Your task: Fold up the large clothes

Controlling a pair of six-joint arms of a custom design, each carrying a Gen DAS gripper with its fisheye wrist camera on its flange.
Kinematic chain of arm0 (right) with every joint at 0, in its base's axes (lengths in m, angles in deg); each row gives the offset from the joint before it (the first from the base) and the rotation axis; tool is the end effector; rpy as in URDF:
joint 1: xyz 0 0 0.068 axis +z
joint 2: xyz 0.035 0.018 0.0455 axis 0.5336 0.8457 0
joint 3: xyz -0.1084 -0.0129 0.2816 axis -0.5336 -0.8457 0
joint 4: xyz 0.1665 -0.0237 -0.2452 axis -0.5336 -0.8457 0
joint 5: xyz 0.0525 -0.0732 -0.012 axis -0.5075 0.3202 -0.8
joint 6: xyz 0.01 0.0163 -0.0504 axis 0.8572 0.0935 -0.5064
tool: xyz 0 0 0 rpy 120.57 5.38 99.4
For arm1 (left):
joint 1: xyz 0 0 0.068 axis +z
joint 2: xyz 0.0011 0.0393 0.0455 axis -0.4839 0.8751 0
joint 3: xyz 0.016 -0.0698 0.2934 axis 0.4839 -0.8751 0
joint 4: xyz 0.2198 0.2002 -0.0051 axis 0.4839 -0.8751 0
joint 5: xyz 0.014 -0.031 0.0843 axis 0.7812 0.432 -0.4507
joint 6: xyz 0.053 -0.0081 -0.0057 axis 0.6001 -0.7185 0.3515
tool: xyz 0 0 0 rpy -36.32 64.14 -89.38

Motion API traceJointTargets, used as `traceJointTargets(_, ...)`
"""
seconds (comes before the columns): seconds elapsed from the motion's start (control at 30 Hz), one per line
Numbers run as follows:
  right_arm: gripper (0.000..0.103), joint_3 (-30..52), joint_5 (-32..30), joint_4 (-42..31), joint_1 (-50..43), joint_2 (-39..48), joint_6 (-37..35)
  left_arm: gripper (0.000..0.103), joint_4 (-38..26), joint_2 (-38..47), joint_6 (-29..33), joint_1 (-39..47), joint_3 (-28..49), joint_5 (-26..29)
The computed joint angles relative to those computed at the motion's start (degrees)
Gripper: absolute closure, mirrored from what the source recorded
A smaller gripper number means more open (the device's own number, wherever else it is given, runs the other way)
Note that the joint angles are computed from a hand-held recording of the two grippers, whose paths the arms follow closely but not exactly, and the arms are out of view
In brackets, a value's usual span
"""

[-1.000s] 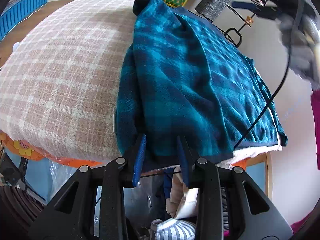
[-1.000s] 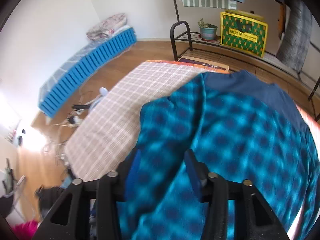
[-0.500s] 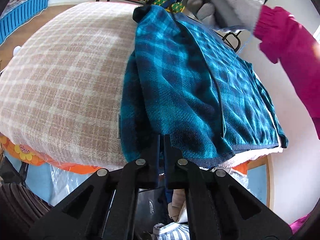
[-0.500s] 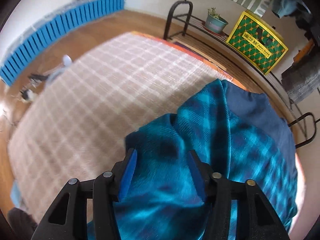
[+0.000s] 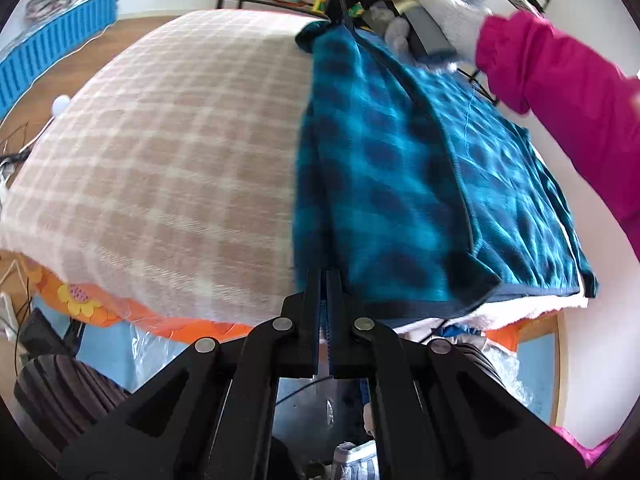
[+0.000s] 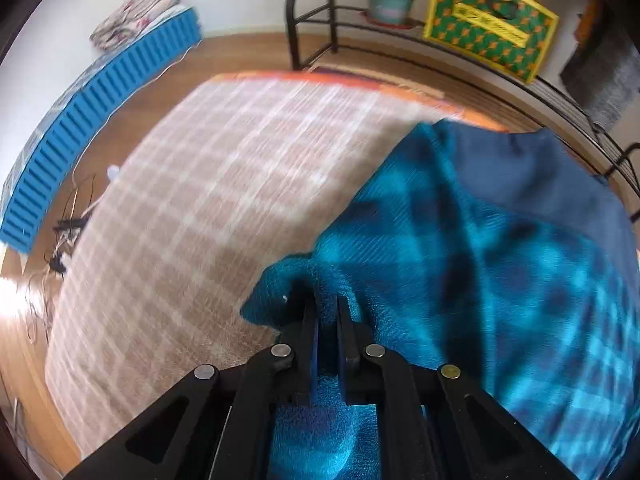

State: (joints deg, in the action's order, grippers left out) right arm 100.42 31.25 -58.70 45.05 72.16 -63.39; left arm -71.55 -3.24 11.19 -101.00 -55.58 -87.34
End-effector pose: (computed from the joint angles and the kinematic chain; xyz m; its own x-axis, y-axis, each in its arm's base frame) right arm 0.5416 0.1239 0.0361 -0.8932 -0.2308 -0.3860 -0.2537 0.9672 0.0088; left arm 0.0762 -0.1949 0.0796 -0.8750 -0.0762 -0.4782 0.0948 0.9415 -0.3235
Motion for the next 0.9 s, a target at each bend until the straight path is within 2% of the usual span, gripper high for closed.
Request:
traceJointTargets(0.07,0.074,-2.41,-0.83,1.17,-0.62,-1.78,0.19,0.103,0.45,-1.84,-0.53,0.95,-1.5,0.56)
traceJointTargets(0.17,0.069,-7.87,-6.84,3.09,-3.38,-7.3,0.3,0.103,-2.39,-6.35,-0.76,2.1,-2.99,-0.03)
traceJointTargets(0.3,0.066,-23.49,-13.44,7.93,-7.44,-22.07,-3.95,0.103,-10.44,-15.8,2.88,6.17,-4.18,-1.82)
traceJointTargets(0.47,0.066,-44.27,-21.44,8.48,-14.6,-42.72,-12.5,0.103,-22.09,-28.86,14.63,15.77,-2.02,-3.08)
traceJointTargets(0.57,0.066,-53.1,-24.29,7.23,-18.91,-50.56,-16.51,0.103,-25.56,-33.02,22.66,22.76,0.62,-2.15)
traceJointTargets(0.63,0.066,-59.49,-25.75,7.57,-21.95,-54.57,-18.91,0.101,-25.32,-34.28,26.82,27.23,2.4,-0.58)
traceJointTargets(0.7,0.065,-64.9,-26.85,8.59,-24.08,-56.64,-20.33,0.087,-24.2,-34.0,29.82,31.65,4.15,3.18)
traceJointTargets(0.73,0.065,-67.66,-26.82,9.65,-24.66,-57.43,-20.62,0.07,-23.75,-33.46,29.87,31.92,4.73,3.15)
traceJointTargets(0.77,0.066,-69.7,-26.92,10.55,-25.15,-57.75,-21.09,0.061,-22.84,-32.22,30.18,32.26,5.48,3.18)
traceJointTargets(0.9,0.07,-78.7,-26.94,18.18,-24.01,-57.54,-21.26,0.058,-18.43,-24.17,30.18,30.91,7.86,6.15)
